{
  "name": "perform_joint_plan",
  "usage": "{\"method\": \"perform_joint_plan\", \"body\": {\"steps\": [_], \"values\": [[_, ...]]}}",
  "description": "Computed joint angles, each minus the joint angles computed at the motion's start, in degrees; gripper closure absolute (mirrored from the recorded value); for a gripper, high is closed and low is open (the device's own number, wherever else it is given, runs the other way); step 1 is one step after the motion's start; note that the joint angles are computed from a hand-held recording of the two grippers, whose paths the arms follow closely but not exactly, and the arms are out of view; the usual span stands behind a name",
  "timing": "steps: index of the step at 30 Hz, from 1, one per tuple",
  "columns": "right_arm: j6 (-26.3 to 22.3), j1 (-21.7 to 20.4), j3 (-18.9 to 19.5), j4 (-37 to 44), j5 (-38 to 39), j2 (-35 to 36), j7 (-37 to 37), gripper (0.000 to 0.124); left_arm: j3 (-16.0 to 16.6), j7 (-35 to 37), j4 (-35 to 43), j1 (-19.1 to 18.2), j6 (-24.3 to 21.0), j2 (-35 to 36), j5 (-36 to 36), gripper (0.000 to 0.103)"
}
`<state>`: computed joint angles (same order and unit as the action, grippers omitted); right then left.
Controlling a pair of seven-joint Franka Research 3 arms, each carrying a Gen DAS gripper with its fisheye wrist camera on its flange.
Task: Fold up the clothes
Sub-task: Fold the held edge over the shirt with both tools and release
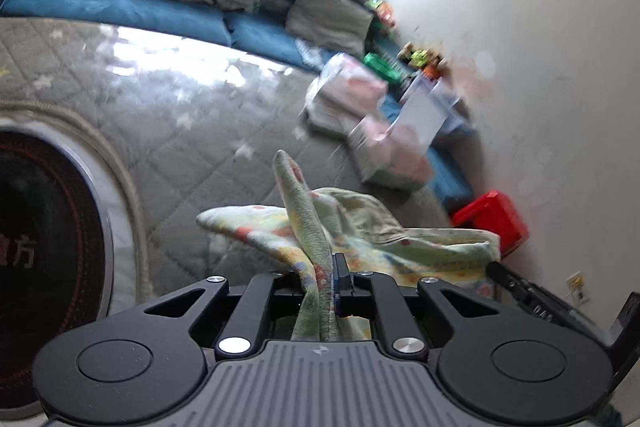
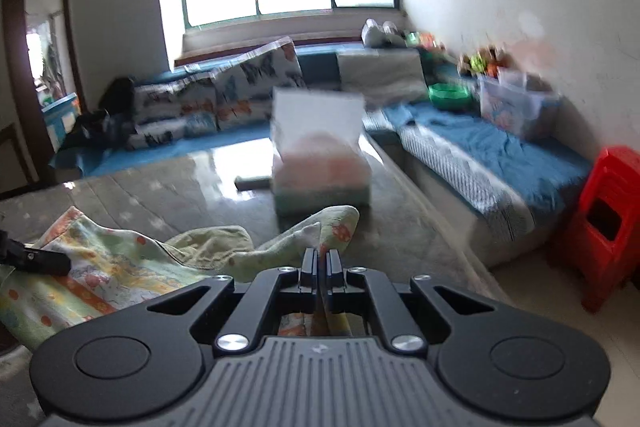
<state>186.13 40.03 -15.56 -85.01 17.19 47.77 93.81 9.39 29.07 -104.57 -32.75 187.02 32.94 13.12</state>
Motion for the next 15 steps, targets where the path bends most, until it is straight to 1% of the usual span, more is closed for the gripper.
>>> {"method": "perform_joint_plan", "body": {"steps": [1,3,5,7,9,10,11,12,13,14,15], "values": [[-1.1,0.4,-0.9,0.6,0.3,0.8,0.5,0.12,-0.6,0.3,0.3,0.5,-1.4,0.3,0.1,0.089],[-2.8,1.4,-2.9,1.1,0.3,2.2,2.3,0.117,0.0,-0.4,0.3,0.0,-4.1,0.5,0.8,0.084],[-4.1,2.0,-4.4,1.5,-0.1,3.0,4.6,0.116,1.4,-1.9,-0.6,-0.8,-5.5,0.2,2.3,0.067],[-3.6,2.1,-4.7,1.2,-1.0,3.3,6.3,0.116,4.4,-4.3,-1.7,-3.0,-6.4,-0.5,4.1,0.06],[-2.2,0.2,-2.2,0.8,-2.0,2.7,5.9,0.116,8.6,-7.1,-2.4,-6.2,-7.1,-1.2,6.5,0.06],[-1.6,-1.2,-0.1,0.6,-2.5,2.1,4.9,0.116,10.7,-8.6,-2.3,-7.8,-7.3,-1.2,7.7,0.062],[-1.4,-2.7,2.1,0.9,-3.0,1.9,3.8,0.116,12.1,-9.8,-1.9,-8.7,-7.0,-1.0,8.7,0.063],[-1.8,-5.1,5.6,1.8,-3.6,1.8,2.2,0.116,12.5,-10.5,-1.4,-8.9,-6.7,-0.8,9.5,0.063],[-2.4,-7.6,9.3,2.8,-4.2,1.9,0.5,0.116,11.7,-10.7,-0.5,-8.0,-6.4,-0.5,10.1,0.063],[-2.9,-8.9,11.4,3.9,-4.4,2.3,-0.6,0.116,10.4,-10.6,0.5,-6.8,-6.2,-0.1,10.7,0.064],[-3.7,-9.6,12.6,5.6,-4.7,3.3,-1.4,0.115,8.5,-10.0,1.6,-5.1,-6.0,0.3,11.3,0.065]]}}
